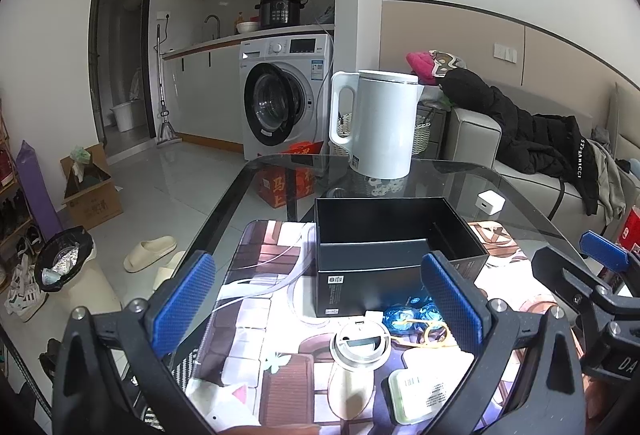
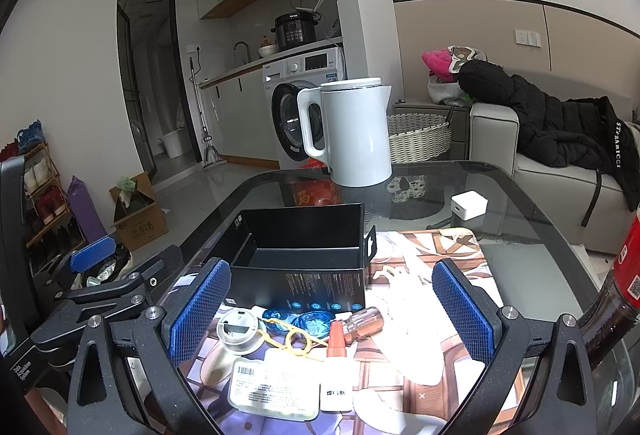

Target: Organize rigid objects

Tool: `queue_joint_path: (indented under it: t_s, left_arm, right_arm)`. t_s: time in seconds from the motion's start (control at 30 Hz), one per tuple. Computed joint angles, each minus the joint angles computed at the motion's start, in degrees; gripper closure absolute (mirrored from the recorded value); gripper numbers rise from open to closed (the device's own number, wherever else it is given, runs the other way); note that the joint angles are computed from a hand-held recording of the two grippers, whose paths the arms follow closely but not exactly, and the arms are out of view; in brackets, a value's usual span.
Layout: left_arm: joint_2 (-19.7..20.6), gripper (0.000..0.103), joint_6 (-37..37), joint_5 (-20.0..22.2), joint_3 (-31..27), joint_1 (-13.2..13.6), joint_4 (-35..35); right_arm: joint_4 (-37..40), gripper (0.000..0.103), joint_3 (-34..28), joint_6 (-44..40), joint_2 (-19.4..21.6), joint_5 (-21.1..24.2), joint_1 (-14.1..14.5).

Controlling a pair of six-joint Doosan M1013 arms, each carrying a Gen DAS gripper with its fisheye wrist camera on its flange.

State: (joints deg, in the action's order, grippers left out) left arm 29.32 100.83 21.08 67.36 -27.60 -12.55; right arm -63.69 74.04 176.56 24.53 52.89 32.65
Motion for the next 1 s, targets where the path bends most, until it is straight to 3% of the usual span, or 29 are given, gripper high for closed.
queue_joint_path:
  t_s: [1.0]
  left_arm:
    - [0.2, 0.000, 0.4, 0.5, -0.1, -0.1, -0.9]
  right_arm:
    - [0.6, 0.000, 0.2, -0.3, -0.1, -0.4, -0.3]
